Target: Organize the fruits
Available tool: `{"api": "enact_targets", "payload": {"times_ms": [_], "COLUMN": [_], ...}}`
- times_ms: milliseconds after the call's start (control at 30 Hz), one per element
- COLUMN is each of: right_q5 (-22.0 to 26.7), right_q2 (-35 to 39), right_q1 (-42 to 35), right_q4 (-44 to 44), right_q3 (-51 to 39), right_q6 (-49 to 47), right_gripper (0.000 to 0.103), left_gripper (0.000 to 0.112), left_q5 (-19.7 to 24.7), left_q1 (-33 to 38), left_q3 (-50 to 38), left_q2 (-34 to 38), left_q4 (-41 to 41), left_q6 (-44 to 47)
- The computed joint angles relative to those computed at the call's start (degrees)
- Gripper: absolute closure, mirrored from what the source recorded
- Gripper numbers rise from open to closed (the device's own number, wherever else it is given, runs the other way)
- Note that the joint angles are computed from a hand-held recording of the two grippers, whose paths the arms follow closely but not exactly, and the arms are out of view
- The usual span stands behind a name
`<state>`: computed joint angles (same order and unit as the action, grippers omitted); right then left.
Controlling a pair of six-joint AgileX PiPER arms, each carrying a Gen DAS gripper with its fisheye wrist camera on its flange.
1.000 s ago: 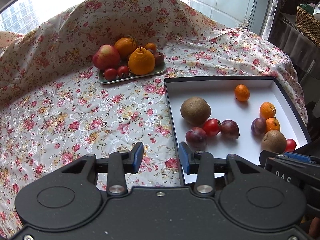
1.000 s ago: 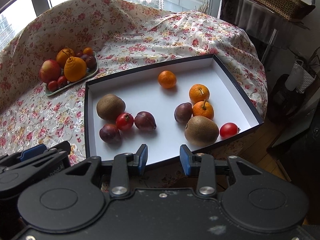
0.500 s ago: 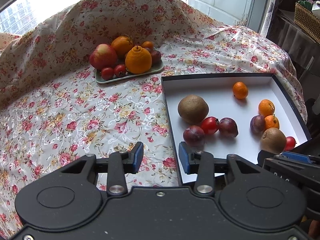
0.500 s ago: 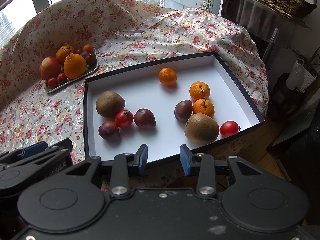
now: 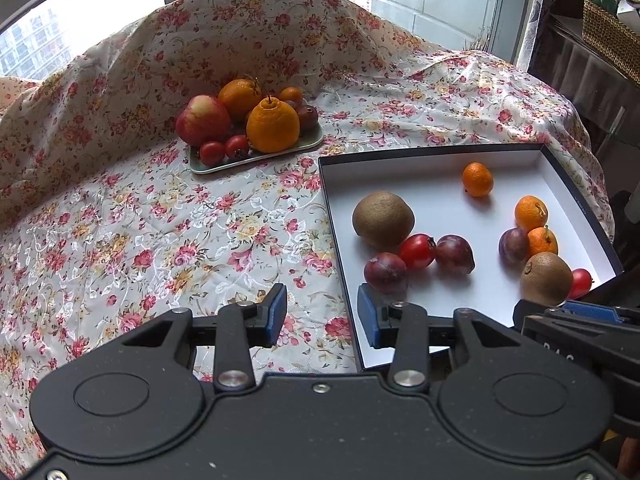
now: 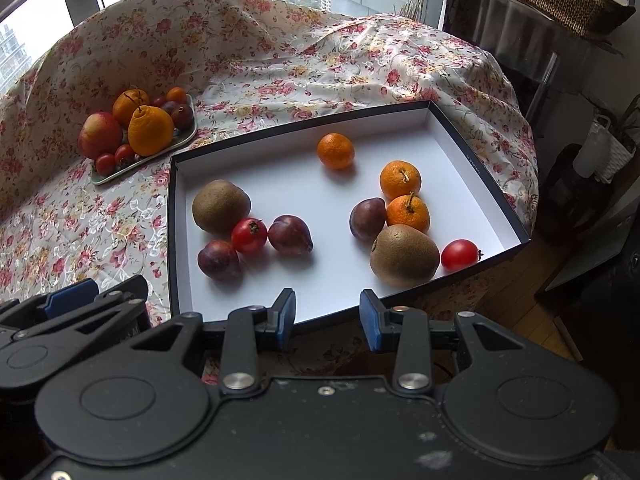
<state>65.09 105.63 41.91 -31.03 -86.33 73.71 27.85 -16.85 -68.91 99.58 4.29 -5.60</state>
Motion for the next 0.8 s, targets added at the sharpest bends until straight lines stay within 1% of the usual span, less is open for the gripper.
{"api": "enact_targets", "payload": {"times_ms": [600,800], "right_q5": [-0.16,-0.65], "right_q2": [0.11,-0.10], "right_q1": [-0.24,-0.61], "right_q4": [0.67,1.26], "right_q3": [0.06,0.32], "right_q6": [-0.44,-0.89], "right_gripper": [0.064,0.064], "left_gripper": [0.063,0.063], "left_q5": [0.39,-0.86], "left_q1": [-0.07,-0.41], "left_q3": [-0.42,0.45], "left_q2": [0.13,-0.40], "left_q4": [-1.32,-0.41], "left_q6": [1.58,1.27]}}
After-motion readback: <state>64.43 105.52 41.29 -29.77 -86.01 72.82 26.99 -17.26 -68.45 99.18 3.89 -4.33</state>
